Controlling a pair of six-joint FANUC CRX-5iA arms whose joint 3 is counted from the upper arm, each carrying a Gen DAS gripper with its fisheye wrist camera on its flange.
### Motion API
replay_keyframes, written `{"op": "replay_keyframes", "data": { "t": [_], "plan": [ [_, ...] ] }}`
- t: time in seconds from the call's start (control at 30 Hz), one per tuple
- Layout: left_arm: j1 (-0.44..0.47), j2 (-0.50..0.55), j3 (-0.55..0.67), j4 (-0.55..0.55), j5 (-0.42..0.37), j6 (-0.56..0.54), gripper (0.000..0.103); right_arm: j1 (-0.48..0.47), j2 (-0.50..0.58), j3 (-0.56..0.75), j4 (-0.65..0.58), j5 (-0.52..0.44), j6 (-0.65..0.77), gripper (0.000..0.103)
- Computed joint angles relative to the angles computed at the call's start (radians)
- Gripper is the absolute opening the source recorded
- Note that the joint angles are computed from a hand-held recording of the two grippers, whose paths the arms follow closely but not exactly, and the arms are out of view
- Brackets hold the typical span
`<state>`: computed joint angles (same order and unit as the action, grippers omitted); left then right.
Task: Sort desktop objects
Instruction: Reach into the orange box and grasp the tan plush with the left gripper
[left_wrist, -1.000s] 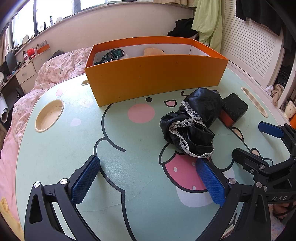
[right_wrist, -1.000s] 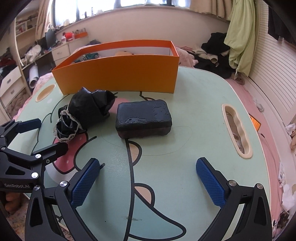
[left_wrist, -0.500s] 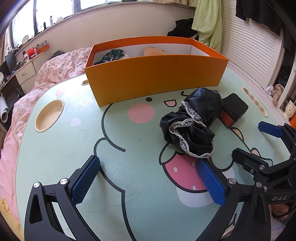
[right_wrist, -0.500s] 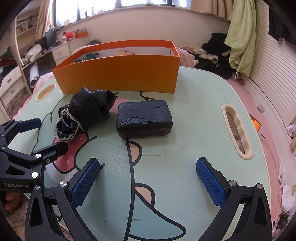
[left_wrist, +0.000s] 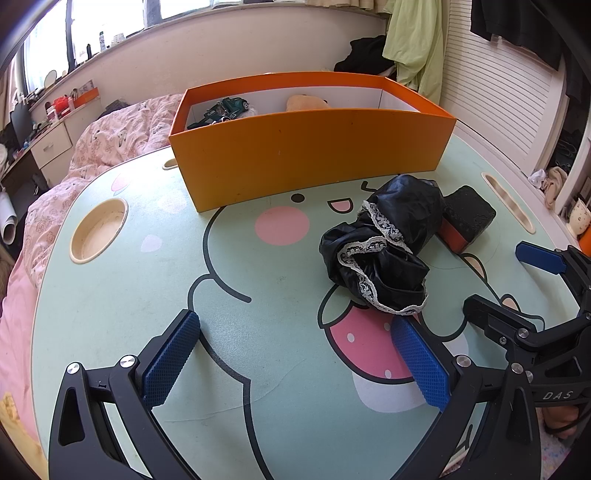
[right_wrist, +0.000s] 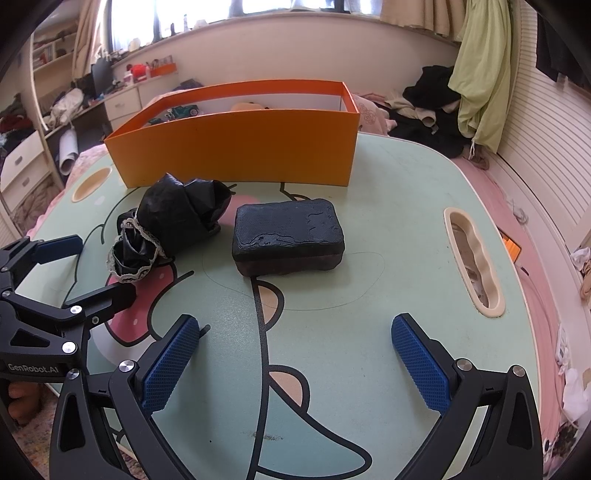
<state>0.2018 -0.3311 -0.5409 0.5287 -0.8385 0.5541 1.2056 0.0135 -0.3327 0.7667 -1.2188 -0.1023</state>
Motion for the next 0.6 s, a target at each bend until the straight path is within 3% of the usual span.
{"op": "replay_keyframes", "data": {
  "t": [0.27, 0.47, 0.53, 0.6],
  "plan": [
    [0.038, 0.023, 0.049, 0.148, -0.057, -0.056, 0.103, 0.000, 0.001, 0.000, 0.000, 0.000, 0.000, 0.103],
    [-0.064, 0.169, 0.296, 0.155, -0.116, 0.054, 0.103, 0.001, 0.001, 0.000, 0.001, 0.001, -0.001, 0.103],
    [-0.101, 0.266, 0.415, 0.115, -0.165, 0.097, 0.101, 0.001, 0.000, -0.001, 0.002, 0.001, -0.002, 0.103],
    [-0.166, 0.373, 0.562, -0.008, -0.199, 0.226, 0.090, -0.001, 0.001, -0.001, 0.002, 0.003, -0.001, 0.103]
  ]
}}
